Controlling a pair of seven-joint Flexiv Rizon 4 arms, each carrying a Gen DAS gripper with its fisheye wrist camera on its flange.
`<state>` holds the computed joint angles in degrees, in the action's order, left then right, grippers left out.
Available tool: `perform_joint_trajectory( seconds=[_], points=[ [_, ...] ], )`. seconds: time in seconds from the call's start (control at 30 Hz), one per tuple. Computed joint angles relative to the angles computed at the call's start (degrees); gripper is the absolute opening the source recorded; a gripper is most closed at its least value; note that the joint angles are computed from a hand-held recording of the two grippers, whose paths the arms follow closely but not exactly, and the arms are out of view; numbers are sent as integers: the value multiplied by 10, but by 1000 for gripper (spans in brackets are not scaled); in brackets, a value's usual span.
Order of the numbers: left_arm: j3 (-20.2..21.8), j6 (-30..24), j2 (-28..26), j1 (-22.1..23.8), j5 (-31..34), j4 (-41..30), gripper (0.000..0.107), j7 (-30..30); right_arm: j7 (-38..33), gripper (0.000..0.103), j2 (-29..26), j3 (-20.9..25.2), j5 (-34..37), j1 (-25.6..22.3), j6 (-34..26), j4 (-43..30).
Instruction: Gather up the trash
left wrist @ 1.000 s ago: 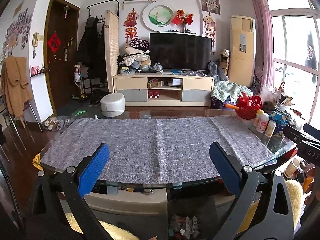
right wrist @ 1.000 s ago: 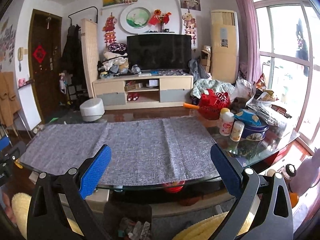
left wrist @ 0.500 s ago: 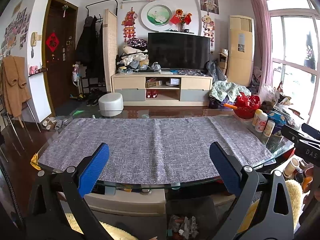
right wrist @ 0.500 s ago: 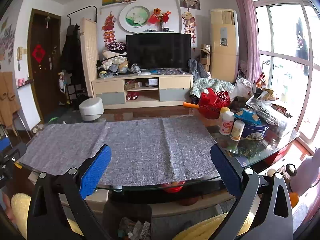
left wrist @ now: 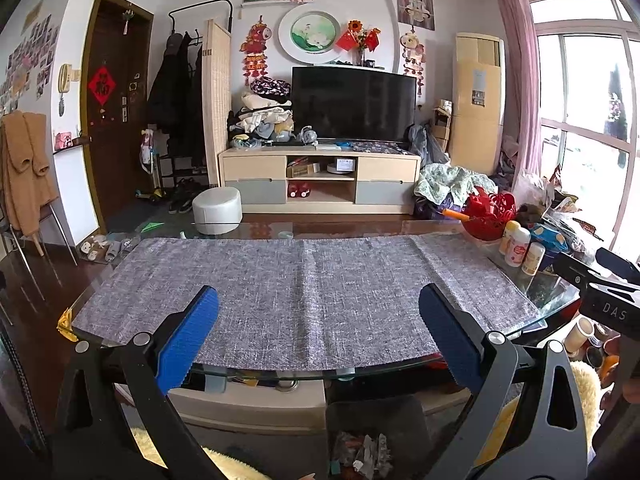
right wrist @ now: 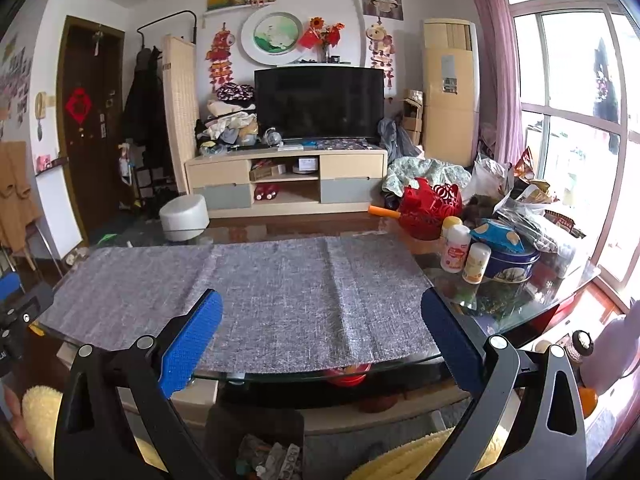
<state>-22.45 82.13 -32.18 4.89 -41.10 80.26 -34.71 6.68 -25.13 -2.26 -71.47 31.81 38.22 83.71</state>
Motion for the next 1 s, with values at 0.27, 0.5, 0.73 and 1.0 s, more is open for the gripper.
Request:
perform_joint_trajectory(
  seconds=[0.27,0.5,0.73,1.0],
  points=[
    [-5,3,1,4,-2,4,95,2,-8,100,-2,-2,2,-3,11,-4],
    [-3,0,-1,2,-1,2,95,1,-12,100,-4,-1,10,-2,9,-5],
    [-6,4,-1,2,-2,6,95,0,-13,100,-3,-2,11,-2,11,-4],
    [-3,1,0,1,0,6,95,-2,-13,100,-2,-2,10,-3,13,-2]
  ],
)
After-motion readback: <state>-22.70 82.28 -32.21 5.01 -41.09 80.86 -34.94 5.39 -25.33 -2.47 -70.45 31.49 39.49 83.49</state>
